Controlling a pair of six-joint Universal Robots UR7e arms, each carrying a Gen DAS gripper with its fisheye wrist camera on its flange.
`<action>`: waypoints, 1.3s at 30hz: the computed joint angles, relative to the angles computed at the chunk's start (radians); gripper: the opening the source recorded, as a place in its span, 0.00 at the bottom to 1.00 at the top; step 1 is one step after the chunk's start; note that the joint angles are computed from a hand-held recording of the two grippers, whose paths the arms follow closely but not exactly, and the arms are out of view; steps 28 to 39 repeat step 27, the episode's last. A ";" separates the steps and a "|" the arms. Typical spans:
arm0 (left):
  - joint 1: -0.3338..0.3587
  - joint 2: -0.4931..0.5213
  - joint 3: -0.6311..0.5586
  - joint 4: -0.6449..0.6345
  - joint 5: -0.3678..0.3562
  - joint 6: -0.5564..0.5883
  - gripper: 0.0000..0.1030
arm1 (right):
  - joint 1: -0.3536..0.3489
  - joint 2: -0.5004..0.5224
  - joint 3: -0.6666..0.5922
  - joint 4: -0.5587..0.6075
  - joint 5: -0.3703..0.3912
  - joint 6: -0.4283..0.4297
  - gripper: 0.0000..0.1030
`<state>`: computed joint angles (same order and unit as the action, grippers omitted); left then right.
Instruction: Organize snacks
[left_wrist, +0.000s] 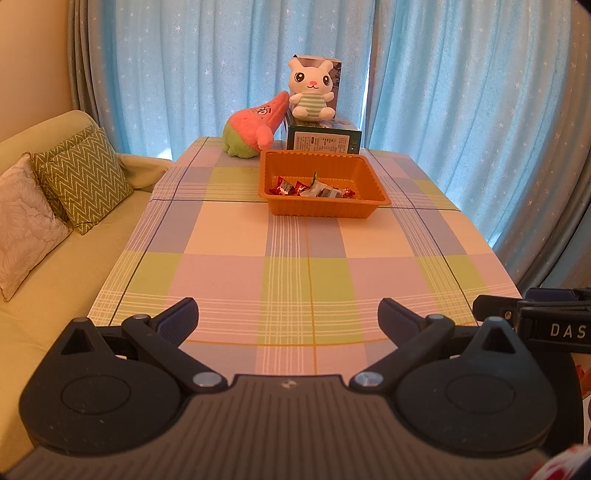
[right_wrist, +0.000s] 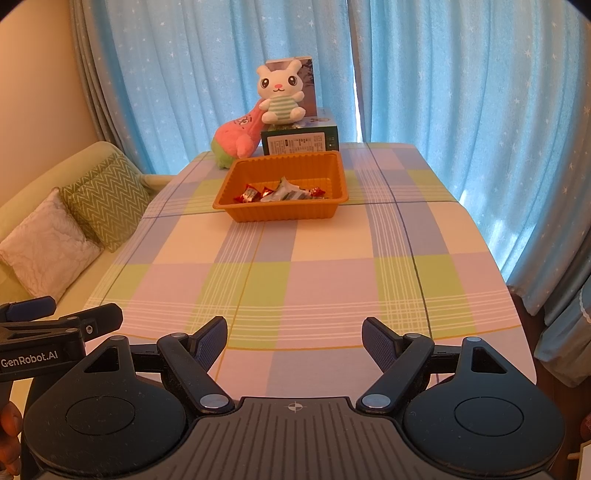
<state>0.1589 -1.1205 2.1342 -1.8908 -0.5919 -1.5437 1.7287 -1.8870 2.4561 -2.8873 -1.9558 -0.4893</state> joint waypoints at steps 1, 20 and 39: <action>0.000 0.001 0.000 0.000 0.000 0.000 1.00 | 0.000 0.000 -0.001 0.001 0.000 0.001 0.77; 0.001 0.004 0.001 -0.007 -0.001 0.003 1.00 | -0.013 -0.004 0.005 -0.002 0.009 -0.005 0.77; -0.002 0.013 0.019 -0.032 0.005 0.005 1.00 | -0.018 -0.004 0.008 -0.005 0.013 -0.007 0.77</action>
